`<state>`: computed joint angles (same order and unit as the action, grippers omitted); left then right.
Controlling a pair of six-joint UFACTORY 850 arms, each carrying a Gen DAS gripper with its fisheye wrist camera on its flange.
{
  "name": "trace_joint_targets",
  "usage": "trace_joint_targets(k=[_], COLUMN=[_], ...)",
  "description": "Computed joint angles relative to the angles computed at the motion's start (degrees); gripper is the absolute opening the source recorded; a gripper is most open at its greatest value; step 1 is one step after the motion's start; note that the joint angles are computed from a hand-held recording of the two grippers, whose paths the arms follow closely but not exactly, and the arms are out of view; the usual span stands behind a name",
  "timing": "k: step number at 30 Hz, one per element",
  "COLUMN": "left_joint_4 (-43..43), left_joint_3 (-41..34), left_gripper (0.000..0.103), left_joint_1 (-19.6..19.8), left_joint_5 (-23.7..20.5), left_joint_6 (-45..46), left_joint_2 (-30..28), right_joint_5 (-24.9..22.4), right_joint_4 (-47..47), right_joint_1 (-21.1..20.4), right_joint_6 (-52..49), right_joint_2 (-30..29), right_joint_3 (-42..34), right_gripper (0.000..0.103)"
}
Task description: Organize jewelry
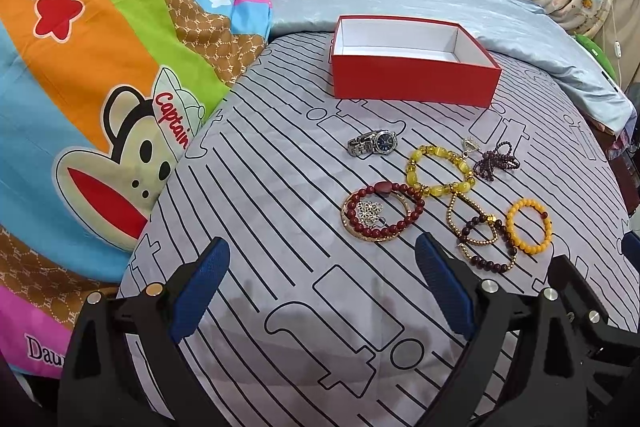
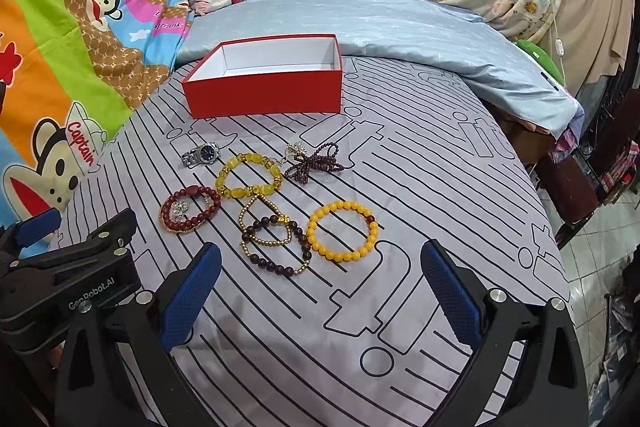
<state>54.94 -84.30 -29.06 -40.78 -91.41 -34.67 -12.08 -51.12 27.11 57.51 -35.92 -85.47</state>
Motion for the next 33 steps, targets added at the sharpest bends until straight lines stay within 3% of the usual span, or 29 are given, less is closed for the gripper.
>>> trace_joint_targets(k=[23, 33], left_joint_4=[0.0, -1.8], left_joint_3=[0.2, 1.5], left_gripper=[0.091, 0.093], left_joint_1=[0.1, 1.7], left_joint_5=[0.1, 3.3], left_joint_6=[0.0, -0.3], left_joint_2=[0.0, 0.0], right_joint_5=[0.1, -0.2], right_joint_4=[0.9, 7.2], right_joint_1=[0.0, -1.1], right_joint_6=[-0.8, -5.5], right_joint_2=[-0.1, -1.5], right_joint_3=[0.0, -0.8], right_gripper=[0.098, 0.098])
